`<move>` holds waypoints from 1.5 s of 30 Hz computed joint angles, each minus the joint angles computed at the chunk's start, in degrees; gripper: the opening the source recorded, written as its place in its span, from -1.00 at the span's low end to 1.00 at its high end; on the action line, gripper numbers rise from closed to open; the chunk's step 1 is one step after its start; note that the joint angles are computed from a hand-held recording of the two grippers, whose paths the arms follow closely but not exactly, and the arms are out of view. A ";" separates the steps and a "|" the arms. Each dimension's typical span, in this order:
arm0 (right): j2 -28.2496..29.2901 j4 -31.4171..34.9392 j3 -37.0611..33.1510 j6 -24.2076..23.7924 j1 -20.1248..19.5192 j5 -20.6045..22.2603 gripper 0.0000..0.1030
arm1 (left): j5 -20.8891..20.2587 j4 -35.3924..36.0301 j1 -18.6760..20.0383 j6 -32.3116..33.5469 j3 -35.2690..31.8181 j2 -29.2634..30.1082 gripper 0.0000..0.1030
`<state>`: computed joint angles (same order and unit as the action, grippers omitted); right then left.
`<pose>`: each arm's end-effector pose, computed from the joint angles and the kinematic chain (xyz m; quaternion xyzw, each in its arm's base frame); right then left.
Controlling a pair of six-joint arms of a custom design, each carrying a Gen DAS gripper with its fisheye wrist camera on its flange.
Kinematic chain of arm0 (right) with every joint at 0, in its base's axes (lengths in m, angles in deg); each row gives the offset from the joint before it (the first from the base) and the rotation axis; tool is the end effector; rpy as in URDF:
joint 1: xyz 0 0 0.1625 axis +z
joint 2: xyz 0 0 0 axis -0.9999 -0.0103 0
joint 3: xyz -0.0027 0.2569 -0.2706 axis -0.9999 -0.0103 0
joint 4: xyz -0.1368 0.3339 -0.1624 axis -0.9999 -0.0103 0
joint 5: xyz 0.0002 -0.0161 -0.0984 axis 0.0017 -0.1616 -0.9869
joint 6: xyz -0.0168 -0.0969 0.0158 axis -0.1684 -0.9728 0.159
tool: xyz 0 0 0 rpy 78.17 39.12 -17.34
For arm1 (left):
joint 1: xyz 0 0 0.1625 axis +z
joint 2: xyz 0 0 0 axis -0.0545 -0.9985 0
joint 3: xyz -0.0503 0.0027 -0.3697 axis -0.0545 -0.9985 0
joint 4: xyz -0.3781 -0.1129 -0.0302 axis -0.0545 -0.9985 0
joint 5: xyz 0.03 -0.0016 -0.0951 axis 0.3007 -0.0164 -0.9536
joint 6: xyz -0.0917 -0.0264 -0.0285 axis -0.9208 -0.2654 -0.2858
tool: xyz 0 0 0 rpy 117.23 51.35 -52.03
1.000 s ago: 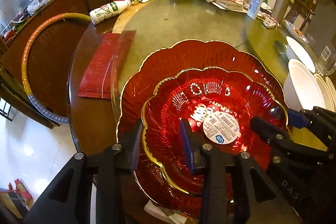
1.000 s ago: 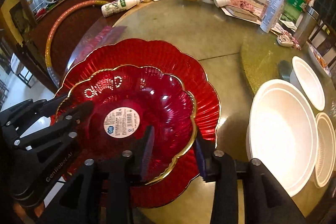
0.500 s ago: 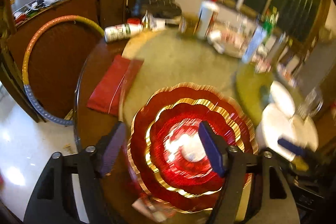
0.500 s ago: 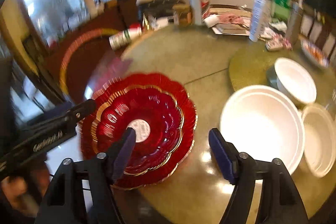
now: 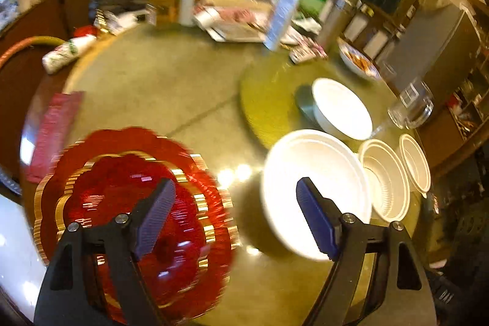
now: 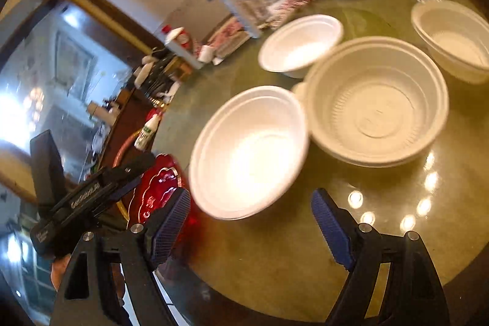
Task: Organize plates and bowls
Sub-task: 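Set the stacked red plates down at the table edge and open the left tool, then grasp the rim of the large white foam bowl with the left tool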
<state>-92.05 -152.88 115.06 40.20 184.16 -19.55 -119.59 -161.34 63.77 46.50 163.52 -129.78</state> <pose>0.1701 -0.6303 0.1145 0.0286 -0.9613 0.2650 0.0698 -0.1507 -0.6760 0.1712 0.0627 0.9192 -0.2811 0.2687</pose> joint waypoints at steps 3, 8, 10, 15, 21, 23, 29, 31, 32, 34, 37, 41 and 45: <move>0.28 0.44 -0.54 1.14 -1.04 0.65 0.62 | 1.37 5.50 0.03 -0.80 -5.03 3.60 0.59; 1.56 1.05 -2.31 2.92 -2.22 1.95 0.62 | 0.98 10.67 0.76 -3.13 -10.39 7.20 0.59; 2.25 1.01 -3.10 3.13 -2.42 1.70 0.62 | 1.53 12.32 0.89 -3.82 -11.99 8.48 0.59; 3.61 1.81 -5.08 4.33 -3.30 2.50 0.59 | 1.45 14.87 1.32 -4.12 -14.41 10.24 0.59; 5.46 3.78 -7.26 4.49 -3.14 1.48 0.42 | 1.33 16.43 1.60 -3.99 -15.85 11.63 0.59; 5.94 4.33 -7.77 4.32 -3.06 1.10 0.29 | 0.50 15.90 1.60 -3.65 -15.49 11.51 0.58; 6.99 6.06 -8.78 3.50 -2.56 -0.87 -0.78 | 3.49 12.89 0.17 2.61 -13.26 11.73 -0.50; 6.93 3.88 -7.95 3.15 -2.25 -2.33 -0.79 | 4.19 10.60 -0.03 4.53 -11.94 11.29 -0.61; 6.54 2.63 -7.15 2.81 -2.33 -1.96 -0.79 | 3.52 10.28 0.00 4.69 -11.34 10.76 -0.63; 6.04 2.43 -6.61 2.58 -2.11 -2.21 -0.79 | 3.40 8.97 -0.33 5.48 -9.92 9.85 -0.66; 5.30 0.63 -5.43 1.48 -1.46 -3.00 -0.79 | 3.75 6.06 -1.08 6.66 -7.36 8.27 -0.67; 4.22 -2.55 -3.37 -0.40 -0.43 -4.06 -0.79 | 3.72 3.70 -1.80 7.14 -4.68 6.61 -0.67; 3.56 -6.21 -1.40 -2.08 0.35 -5.72 -0.79 | 2.97 0.62 -2.59 7.54 -0.83 4.72 -0.67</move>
<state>-88.49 -159.09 113.66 38.12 184.50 -25.26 -116.62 -160.72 61.18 54.04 162.69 -125.06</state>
